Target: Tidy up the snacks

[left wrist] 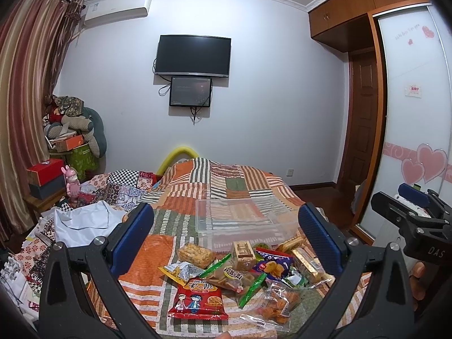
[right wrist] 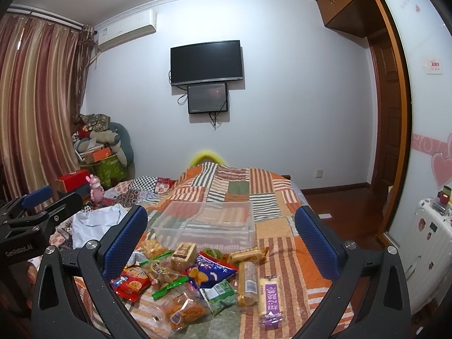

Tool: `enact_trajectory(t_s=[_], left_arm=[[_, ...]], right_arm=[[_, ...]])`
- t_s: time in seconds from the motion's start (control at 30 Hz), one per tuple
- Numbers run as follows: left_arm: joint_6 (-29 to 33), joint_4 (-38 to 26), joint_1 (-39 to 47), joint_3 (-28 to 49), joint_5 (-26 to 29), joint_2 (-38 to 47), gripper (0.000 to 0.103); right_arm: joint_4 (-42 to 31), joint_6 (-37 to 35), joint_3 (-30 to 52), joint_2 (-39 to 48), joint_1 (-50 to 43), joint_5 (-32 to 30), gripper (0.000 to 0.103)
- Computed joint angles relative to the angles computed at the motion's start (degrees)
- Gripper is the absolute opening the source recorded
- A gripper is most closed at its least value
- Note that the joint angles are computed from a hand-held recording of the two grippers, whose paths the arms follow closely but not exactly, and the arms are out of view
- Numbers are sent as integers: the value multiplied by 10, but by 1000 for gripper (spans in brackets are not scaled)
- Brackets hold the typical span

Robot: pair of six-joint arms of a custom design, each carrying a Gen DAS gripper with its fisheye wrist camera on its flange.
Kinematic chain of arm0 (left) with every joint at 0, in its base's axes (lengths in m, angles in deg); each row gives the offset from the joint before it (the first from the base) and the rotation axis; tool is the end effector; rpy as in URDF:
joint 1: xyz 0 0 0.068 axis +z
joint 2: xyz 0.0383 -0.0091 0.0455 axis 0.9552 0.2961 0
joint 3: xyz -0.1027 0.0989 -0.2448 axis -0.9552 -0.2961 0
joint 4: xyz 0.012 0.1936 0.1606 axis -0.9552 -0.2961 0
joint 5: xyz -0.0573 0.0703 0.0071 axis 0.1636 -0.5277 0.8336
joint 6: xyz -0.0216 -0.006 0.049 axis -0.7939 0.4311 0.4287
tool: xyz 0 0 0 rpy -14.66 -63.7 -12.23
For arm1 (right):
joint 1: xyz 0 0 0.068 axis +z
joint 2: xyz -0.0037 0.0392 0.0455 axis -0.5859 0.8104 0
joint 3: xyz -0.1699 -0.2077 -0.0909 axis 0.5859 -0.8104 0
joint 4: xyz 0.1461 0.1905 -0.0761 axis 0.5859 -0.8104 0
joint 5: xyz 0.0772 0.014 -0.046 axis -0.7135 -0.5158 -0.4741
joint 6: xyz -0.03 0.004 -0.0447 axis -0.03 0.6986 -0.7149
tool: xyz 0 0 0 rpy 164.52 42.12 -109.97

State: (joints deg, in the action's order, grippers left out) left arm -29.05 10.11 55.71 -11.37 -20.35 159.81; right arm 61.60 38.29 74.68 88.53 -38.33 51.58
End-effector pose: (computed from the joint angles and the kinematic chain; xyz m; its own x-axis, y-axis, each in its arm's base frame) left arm 0.3416 -0.1169 0.2284 -0.2333 0.0848 -0.9687 0.5785 0.8128 -0.0681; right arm 0.2321 -0.0197 0.2154 -0.1992 0.1330 -0.9709 0.3349 0.9403 0.0601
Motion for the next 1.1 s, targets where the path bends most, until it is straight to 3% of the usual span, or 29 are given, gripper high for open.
enact_trajectory(t_s=[1.1], left_arm=[[2, 0, -2, 0, -4, 4, 103]], right_arm=[[-1, 11, -2, 6, -12, -22, 103]])
